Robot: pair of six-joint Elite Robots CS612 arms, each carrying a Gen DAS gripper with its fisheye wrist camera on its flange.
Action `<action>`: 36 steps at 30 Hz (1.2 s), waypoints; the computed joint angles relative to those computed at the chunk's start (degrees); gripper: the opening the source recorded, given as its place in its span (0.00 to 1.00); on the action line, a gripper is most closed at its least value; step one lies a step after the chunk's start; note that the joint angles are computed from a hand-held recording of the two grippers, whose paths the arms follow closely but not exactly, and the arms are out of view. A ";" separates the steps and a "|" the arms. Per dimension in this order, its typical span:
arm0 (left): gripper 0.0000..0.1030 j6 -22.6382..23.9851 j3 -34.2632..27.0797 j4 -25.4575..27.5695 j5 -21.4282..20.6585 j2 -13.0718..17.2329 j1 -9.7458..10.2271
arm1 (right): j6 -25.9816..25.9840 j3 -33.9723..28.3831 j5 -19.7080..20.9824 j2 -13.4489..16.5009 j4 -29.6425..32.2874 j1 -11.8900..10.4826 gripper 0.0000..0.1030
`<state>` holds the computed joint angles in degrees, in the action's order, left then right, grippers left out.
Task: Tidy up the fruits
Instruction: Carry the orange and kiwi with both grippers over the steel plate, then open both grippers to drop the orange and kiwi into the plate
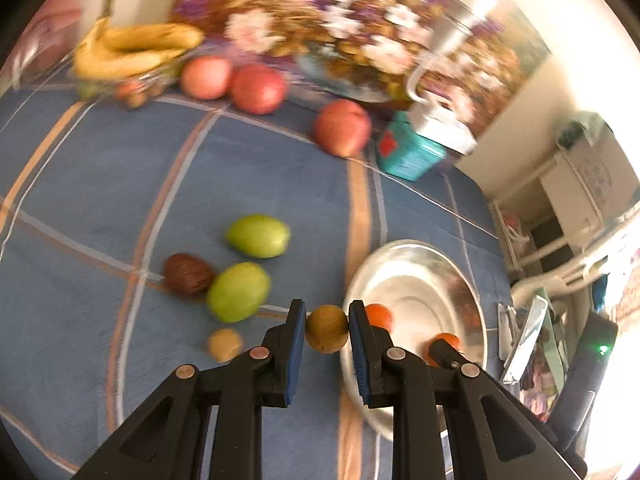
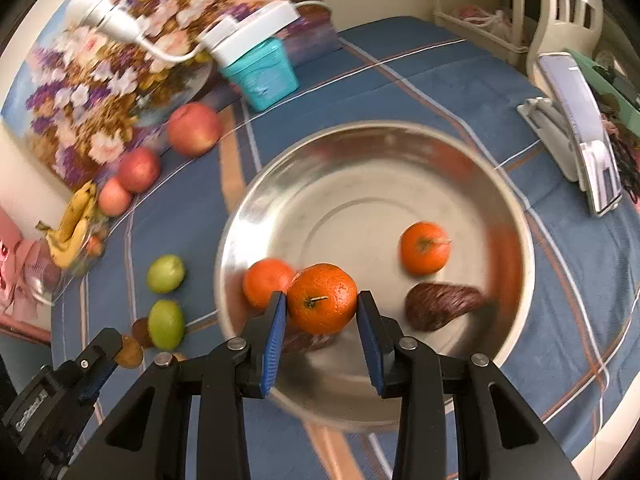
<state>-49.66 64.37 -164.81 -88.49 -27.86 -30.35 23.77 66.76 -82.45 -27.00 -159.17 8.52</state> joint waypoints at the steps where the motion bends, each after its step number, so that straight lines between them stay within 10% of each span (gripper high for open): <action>1: 0.23 0.83 -1.02 0.28 -0.32 0.48 -0.06 | 0.08 -0.24 -0.25 0.17 -0.23 -0.04 0.36; 19: 0.23 4.83 -22.51 9.89 -7.13 12.28 0.16 | 0.42 -9.08 -4.23 4.80 4.63 -0.98 0.36; 36: 0.25 7.07 -25.05 13.56 -7.99 13.20 0.28 | 0.01 -11.71 -6.65 5.67 6.74 -1.11 0.37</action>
